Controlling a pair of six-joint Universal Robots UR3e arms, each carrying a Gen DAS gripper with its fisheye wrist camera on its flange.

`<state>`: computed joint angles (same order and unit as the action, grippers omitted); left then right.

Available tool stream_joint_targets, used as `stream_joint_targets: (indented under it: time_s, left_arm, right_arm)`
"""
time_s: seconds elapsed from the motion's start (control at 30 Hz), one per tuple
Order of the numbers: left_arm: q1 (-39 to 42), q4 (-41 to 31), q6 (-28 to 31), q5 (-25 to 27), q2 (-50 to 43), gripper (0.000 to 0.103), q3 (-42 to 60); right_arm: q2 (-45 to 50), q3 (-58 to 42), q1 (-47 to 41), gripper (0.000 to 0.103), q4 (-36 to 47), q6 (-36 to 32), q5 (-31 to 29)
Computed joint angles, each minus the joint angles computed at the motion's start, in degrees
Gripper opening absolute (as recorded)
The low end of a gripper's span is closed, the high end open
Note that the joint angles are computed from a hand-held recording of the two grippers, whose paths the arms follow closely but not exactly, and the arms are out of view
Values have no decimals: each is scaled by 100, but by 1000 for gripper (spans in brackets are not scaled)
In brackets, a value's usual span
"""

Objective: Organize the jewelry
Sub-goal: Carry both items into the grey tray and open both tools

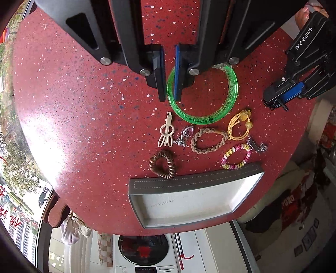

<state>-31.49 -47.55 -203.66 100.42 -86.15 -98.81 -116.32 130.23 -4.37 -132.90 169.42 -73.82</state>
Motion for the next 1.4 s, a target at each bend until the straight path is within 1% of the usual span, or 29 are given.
stream_joint_targets:
  time_s: [0.07,0.17,0.23,0.3,0.4,0.47,0.57,0.63,0.7,0.77,0.83,0.97,1.03,1.07,1.1,1.13,1.2,1.23,1.3,1.33,1.37,1.4]
  left_arm:
    - [146,-161,108,-81,-20,35,298]
    - [417,-471,385,-202,-279,35,1039]
    - [610,-686,636,-245,-644,35,1705]
    - [749,-812,861,-152,-1115,35,2395]
    - [1048,-1064,1011,-227,-1897,35,3433]
    - [1220,-1193,1056,-267,-2430,35,4058]
    - [1278,-1630,1172,31,-3319,35,5126]
    - [1339,-1744,1251,106,-3792,35,5606]
    - [1425,-2058,1229,142,-4330,35,6281]
    - [1518,-2070,1195,99,-4588,35,6411]
    - [1563,-2198,1178,129,-4948,35,6797]
    - [1611,-2621,1146,200,-5643,35,7681]
    - [1606,-2654,1134,300,-5793,35,7795]
    - [1582,-2819,1144,366,-5960,35,8073]
    - [1553,-2832,1175,440,-6033,35,8146]
    - [1513,-2659,1216,533,-5987,35,7979]
    - [1434,-2665,1258,706,-6030,35,8020]
    - [1428,-2676,1270,729,-6020,35,8015]
    - [1416,-2445,1267,650,-5854,35,7709]
    - [1408,-2297,1268,639,-5745,35,7510]
    - [1387,-2191,1276,667,-5681,35,7394]
    - [1357,-2145,1276,715,-5670,35,7377]
  right_arm:
    - [132,-306,-220,8,193,-71,248]
    - [566,-938,-286,8,300,1,393]
    - [1006,-1455,-263,8,291,99,449]
    - [1506,-2021,-190,8,242,220,473]
    - [2437,-3029,-16,8,224,451,462]
    - [3101,-3715,154,8,202,626,351]
    - [4056,-4758,362,8,293,841,175]
    - [4605,-5357,498,8,348,907,-3]
    - [5143,-5925,624,8,429,940,-194]
    - [5644,-6452,718,8,561,1004,-332]
    - [6001,-6836,756,8,695,1063,-390]
    - [6494,-7294,867,8,766,1067,-650]
    - [6537,-7219,882,8,709,1050,-703]
    - [6557,-7211,885,8,718,1026,-732]
    - [6515,-7095,871,8,594,996,-723]
    - [6513,-7079,890,8,566,963,-766]
    - [6507,-7061,928,9,552,930,-810]
    - [6498,-7054,926,11,551,921,-798]
    - [6472,-7040,875,21,591,920,-674]
    - [6441,-7013,861,36,608,939,-639]
    - [6396,-6952,841,48,568,945,-604]
    - [6333,-6856,823,51,480,946,-575]
